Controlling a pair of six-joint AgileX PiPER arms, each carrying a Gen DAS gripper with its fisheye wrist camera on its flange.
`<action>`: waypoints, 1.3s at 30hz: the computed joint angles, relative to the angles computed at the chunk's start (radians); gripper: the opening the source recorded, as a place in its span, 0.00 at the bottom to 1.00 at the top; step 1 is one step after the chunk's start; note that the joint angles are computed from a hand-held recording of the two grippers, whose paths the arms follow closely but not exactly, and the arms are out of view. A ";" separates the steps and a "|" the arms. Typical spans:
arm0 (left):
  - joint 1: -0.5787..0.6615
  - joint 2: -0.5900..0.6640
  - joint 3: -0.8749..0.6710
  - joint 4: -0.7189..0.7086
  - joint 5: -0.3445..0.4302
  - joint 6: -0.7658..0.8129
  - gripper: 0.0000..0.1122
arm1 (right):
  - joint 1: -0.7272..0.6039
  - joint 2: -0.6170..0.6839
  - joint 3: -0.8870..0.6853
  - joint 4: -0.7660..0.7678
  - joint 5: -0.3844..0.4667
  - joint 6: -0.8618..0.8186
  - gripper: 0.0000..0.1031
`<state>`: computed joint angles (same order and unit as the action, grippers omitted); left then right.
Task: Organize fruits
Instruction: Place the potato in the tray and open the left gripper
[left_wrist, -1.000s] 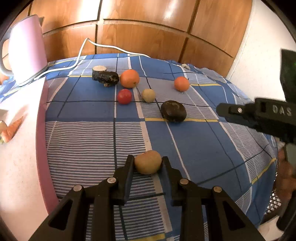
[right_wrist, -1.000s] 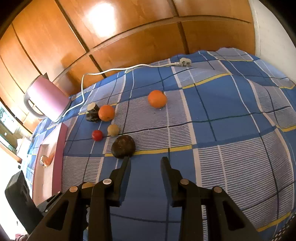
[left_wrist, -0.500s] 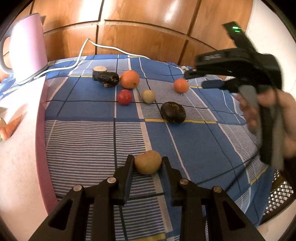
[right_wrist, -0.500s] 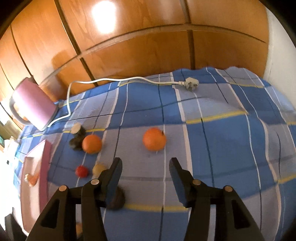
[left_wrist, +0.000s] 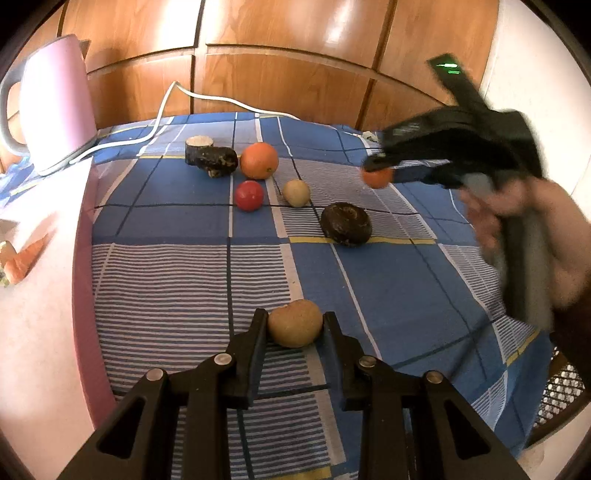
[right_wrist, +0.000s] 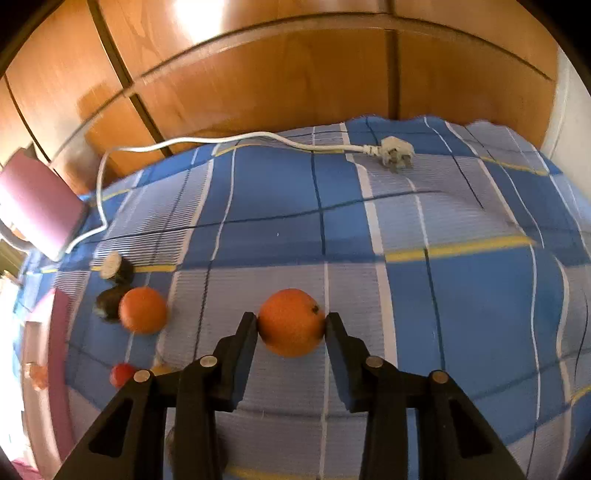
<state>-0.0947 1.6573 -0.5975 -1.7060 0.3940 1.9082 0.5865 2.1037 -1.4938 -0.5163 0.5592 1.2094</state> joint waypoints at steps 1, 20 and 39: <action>-0.007 -0.001 0.000 -0.008 -0.007 0.006 0.26 | 0.018 -0.033 0.049 -0.061 -0.007 0.085 0.37; 0.258 -0.152 -0.160 0.467 0.268 -0.515 0.26 | 0.227 -0.245 0.465 -0.472 -0.010 0.684 0.37; 0.609 0.264 -0.689 0.801 0.202 -0.914 0.26 | 0.234 -0.241 0.476 -0.520 -0.015 0.722 0.37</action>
